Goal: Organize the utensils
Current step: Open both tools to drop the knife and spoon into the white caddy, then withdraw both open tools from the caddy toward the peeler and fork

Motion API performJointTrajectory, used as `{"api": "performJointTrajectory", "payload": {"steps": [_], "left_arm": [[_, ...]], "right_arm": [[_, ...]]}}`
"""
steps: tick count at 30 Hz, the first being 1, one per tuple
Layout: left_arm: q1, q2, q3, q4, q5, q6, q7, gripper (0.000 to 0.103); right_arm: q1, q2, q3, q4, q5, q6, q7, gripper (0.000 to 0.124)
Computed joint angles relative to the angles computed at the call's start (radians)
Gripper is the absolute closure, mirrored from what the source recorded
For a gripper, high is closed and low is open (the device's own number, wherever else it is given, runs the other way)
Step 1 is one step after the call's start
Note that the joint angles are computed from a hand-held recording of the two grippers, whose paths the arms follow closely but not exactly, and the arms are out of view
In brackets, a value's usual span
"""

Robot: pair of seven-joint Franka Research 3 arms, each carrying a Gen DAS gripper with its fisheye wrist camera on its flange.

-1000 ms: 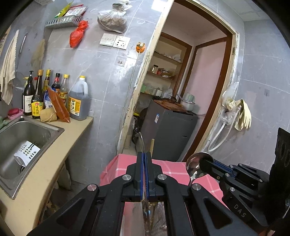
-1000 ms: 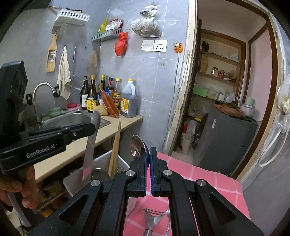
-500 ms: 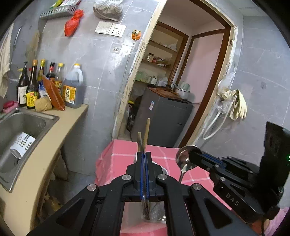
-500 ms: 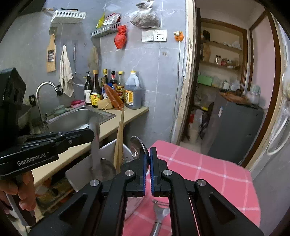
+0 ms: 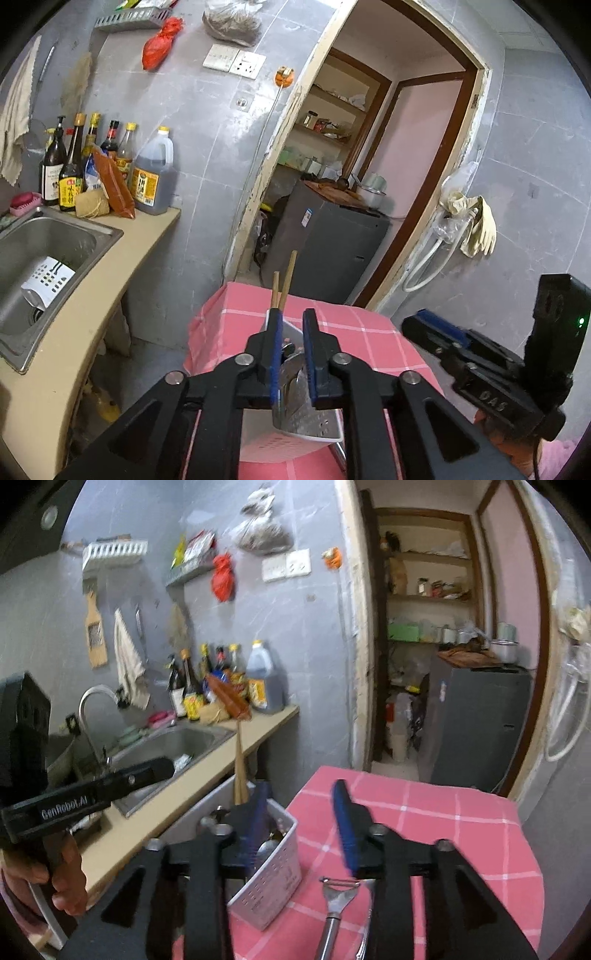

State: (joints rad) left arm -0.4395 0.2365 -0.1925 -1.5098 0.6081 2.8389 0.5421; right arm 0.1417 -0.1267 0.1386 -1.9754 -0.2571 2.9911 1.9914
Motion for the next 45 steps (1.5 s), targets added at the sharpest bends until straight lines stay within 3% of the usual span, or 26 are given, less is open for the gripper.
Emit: {"api": "performJointTrajectory", "payload": {"steps": [5,9,10,12,16,19,24,35,45], "left_arm": [[-0.039,-0.009,0.023,0.017,0.102,-0.018,-0.087,0.065],[-0.058,-0.008,0.024,0.039,0.177,-0.042,-0.141,0.048],[-0.067,-0.007,0.024,0.049,0.199,-0.055,-0.154,0.038],[-0.08,-0.003,0.021,0.066,0.236,-0.082,-0.171,0.022],[-0.112,0.012,0.014,0.103,0.31,-0.125,-0.2,0.007],[-0.14,0.03,0.016,0.136,0.358,-0.156,-0.235,0.001],[-0.191,0.066,0.02,0.194,0.432,-0.22,-0.293,0.0],[-0.278,0.171,0.021,0.317,0.363,-0.313,-0.174,0.0],[-0.373,0.278,0.074,0.425,0.349,-0.414,-0.211,0.0]], "right_arm": [[-0.123,-0.07,0.06,-0.05,-0.153,0.039,0.206,0.061],[-0.221,-0.121,0.108,-0.082,-0.21,0.057,0.303,0.037],[-0.252,-0.138,0.124,-0.096,-0.225,0.063,0.329,0.03],[-0.311,-0.177,0.151,-0.134,-0.238,0.089,0.367,0.025],[-0.383,-0.242,0.179,-0.195,-0.204,0.111,0.361,0.022],[-0.413,-0.282,0.19,-0.231,-0.174,0.12,0.336,0.022],[-0.419,-0.339,0.166,-0.295,-0.114,0.136,0.262,0.022],[-0.287,-0.393,-0.002,-0.404,0.06,0.097,0.016,0.022],[-0.231,-0.37,-0.088,-0.455,0.202,0.129,-0.163,0.022]]}}
